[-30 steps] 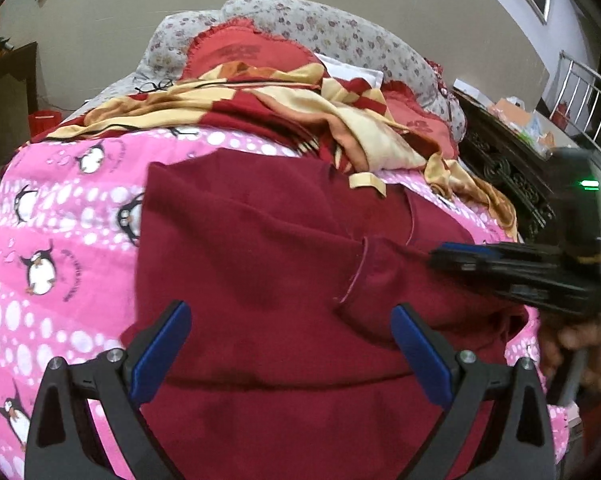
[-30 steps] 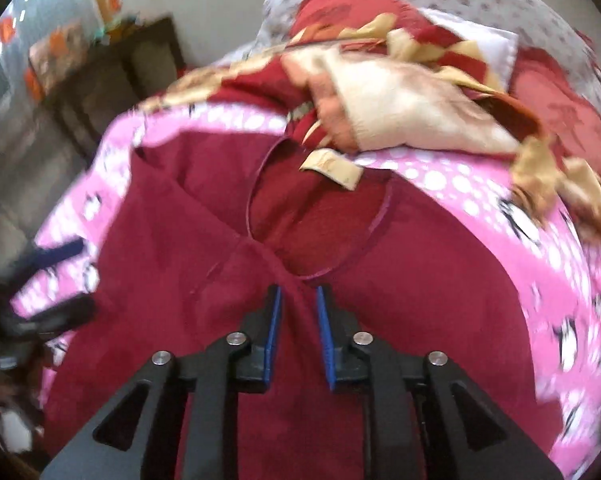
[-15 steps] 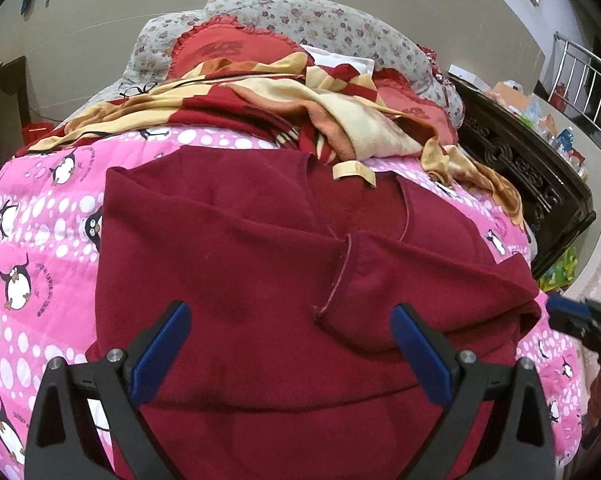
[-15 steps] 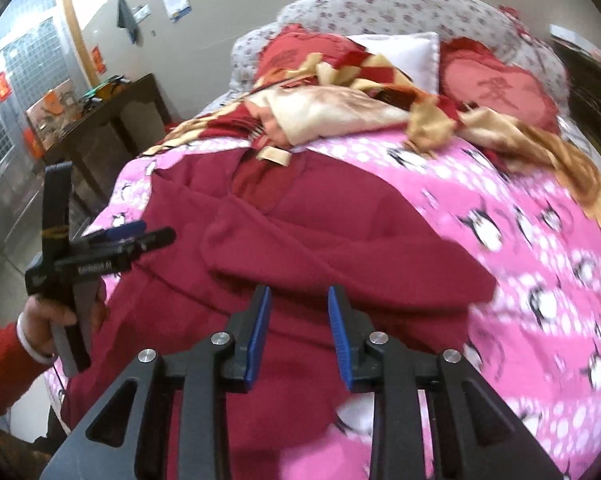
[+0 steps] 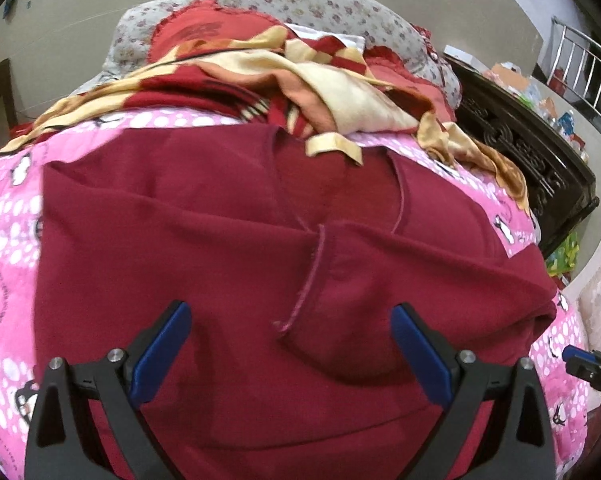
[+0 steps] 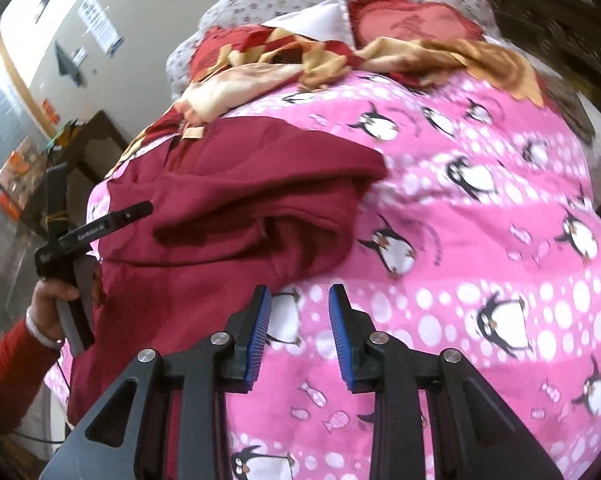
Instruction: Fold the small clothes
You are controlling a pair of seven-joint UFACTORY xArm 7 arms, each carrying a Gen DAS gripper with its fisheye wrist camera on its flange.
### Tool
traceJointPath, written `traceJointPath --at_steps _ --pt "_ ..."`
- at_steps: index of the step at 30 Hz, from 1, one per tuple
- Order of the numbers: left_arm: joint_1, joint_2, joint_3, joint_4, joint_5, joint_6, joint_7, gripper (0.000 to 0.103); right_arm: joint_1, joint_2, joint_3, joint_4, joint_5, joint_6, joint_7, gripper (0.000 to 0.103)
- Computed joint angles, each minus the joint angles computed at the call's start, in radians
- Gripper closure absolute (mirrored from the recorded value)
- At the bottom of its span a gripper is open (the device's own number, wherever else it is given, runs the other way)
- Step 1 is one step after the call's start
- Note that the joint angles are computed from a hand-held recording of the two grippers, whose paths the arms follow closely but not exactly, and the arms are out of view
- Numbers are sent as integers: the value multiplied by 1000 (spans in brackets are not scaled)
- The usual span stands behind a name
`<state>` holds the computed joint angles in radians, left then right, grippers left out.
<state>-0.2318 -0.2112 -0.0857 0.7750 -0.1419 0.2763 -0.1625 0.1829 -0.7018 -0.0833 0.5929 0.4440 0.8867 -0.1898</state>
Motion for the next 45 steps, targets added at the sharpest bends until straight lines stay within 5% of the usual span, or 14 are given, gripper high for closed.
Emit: traceJointPath --at_steps 3,5,6,11,14,18,24,29,32,34,36,37,41,45 --pt "-46 42 25 50 -81 54 81 53 -9 -21 -4 -17 -5 -1 3 59" --pt "-13 47 -15 76 -32 87 56 89 -11 -24 -1 -19 -6 -10 9 59" --pt "-32 38 0 83 -47 97 76 92 -12 -23 -1 -18 -6 -17 12 59" --pt "-94 -83 63 97 -253 128 226 92 -2 27 -15 8 27 -80 26 59" --pt "-74 -153 60 123 -239 173 217 93 2 99 -8 43 49 -151 38 59" --pt "-72 -201 89 179 -264 253 224 93 -41 177 67 82 -64 -233 120 57" --pt "-44 -243 143 254 -317 361 229 93 15 197 41 95 -39 -214 84 53" --pt "37 -229 149 219 -292 405 150 93 93 130 8 47 57 -225 -27 39" --pt "69 -227 149 186 -285 416 130 93 118 100 26 19 53 -233 -74 35" --pt "76 -229 147 165 -283 410 129 93 85 123 99 21 -50 -242 -53 35" --pt "81 -230 147 153 -284 403 129 93 52 159 162 26 -158 -271 -12 57" --pt "83 -231 147 147 -284 400 129 93 53 173 161 29 -173 -287 -1 79" --pt "79 -239 153 105 -296 392 141 93 112 98 57 -1 -60 -348 1 80" --pt "89 -210 115 26 -245 343 132 92 89 43 79 -51 -109 -301 30 80"
